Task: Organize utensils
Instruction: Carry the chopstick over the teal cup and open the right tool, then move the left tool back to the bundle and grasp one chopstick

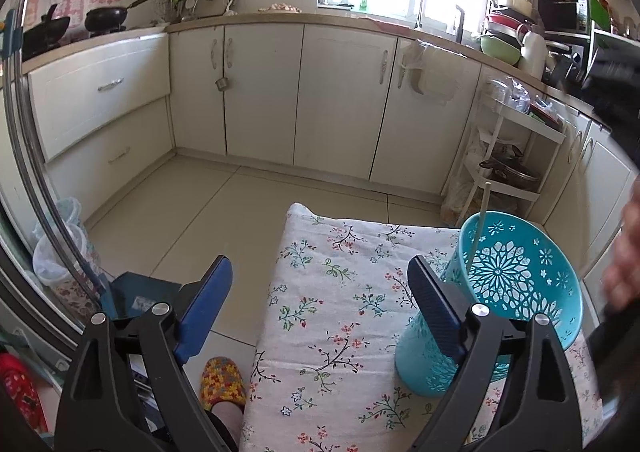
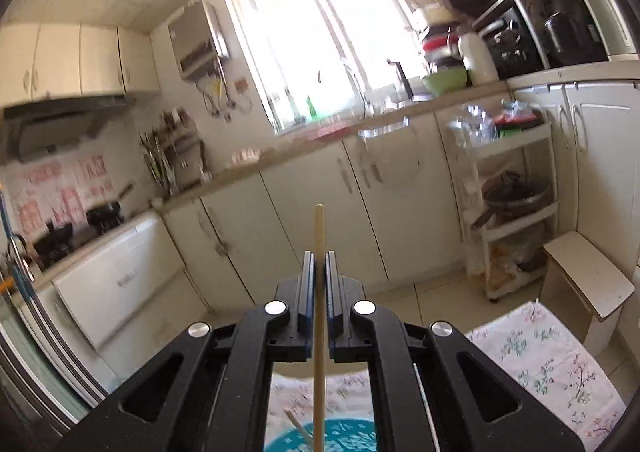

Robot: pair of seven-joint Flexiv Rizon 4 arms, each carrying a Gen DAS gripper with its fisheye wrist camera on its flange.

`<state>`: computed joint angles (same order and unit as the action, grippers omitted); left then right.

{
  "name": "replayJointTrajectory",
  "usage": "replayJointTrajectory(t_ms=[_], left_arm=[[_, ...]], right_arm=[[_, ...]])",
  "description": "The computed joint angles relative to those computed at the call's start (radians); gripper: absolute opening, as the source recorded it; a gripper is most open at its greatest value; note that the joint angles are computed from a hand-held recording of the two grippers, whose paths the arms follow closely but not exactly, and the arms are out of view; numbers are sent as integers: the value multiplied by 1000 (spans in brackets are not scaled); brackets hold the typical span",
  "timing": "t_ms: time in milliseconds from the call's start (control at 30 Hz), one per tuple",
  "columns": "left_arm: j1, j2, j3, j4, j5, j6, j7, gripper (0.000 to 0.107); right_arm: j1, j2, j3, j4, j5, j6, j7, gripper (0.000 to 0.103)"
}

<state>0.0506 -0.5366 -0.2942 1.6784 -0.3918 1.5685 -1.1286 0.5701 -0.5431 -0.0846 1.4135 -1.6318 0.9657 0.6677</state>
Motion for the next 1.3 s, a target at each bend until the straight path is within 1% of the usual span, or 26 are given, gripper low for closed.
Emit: replayJointTrajectory(t_ms=[167, 233, 300, 400, 467, 500, 533, 633, 700, 767, 833, 900, 967, 1033, 1067, 1100, 1167, 1200, 1300], left_arm=[[28, 2, -31, 5, -18, -6, 11, 86], [28, 2, -31, 5, -21, -8, 12, 86], [23, 2, -24, 4, -23, -13, 11, 86], [14, 1, -11, 2, -24, -15, 5, 86], [6, 0, 1, -1, -22, -21, 1, 86], [5, 0, 4, -1, -22, -24, 0, 86], [5, 1, 4, -1, -23, -27, 1, 86], [5, 2, 6, -2, -25, -31, 4, 86], [7, 3, 5, 1, -25, -28, 9, 87], [9, 4, 6, 2, -29, -32, 9, 87], [11, 5, 8, 3, -35, -39, 6, 87], [9, 8, 13, 4, -40, -51, 3, 87], [22, 15, 2, 19, -50, -54, 12, 87], [34, 25, -12, 42, -60, -53, 28, 88], [44, 34, -24, 62, -65, -49, 41, 88], [51, 44, -33, 85, -68, -47, 54, 88], [55, 56, -39, 113, -72, -49, 74, 88], [57, 65, -41, 132, -74, -51, 85, 88], [53, 84, -36, 175, -80, -66, 112, 89]], right_arm=[[5, -24, 12, 13, 91, 26, -93, 6], [21, -11, 0, 24, 65, 12, -82, 6], [19, -16, 10, 10, 106, 17, -150, 6], [19, -25, 7, -10, 156, 36, -205, 6], [23, -24, 1, -12, 172, 50, -216, 10], [28, -18, -1, -6, 173, 52, -218, 16], [32, -9, -2, 4, 168, 55, -217, 18], [42, 28, 7, 51, 148, 53, -211, 18], [51, 78, 25, 114, 107, 22, -183, 18], [57, 143, 61, 204, 71, -33, -132, 18], [56, 186, 110, 280, 78, -87, -103, 18], [58, 208, 162, 348, 138, -130, -106, 18], [51, 202, 203, 395, 236, -110, -129, 18], [52, 167, 233, 431, 363, -77, -180, 14], [53, 152, 234, 436, 405, -53, -202, 12], [48, 129, 236, 441, 450, -8, -227, 11], [61, 99, 221, 438, 496, 12, -255, 11], [61, 75, 214, 428, 524, 39, -280, 11], [78, 43, 177, 409, 558, 78, -311, 11]])
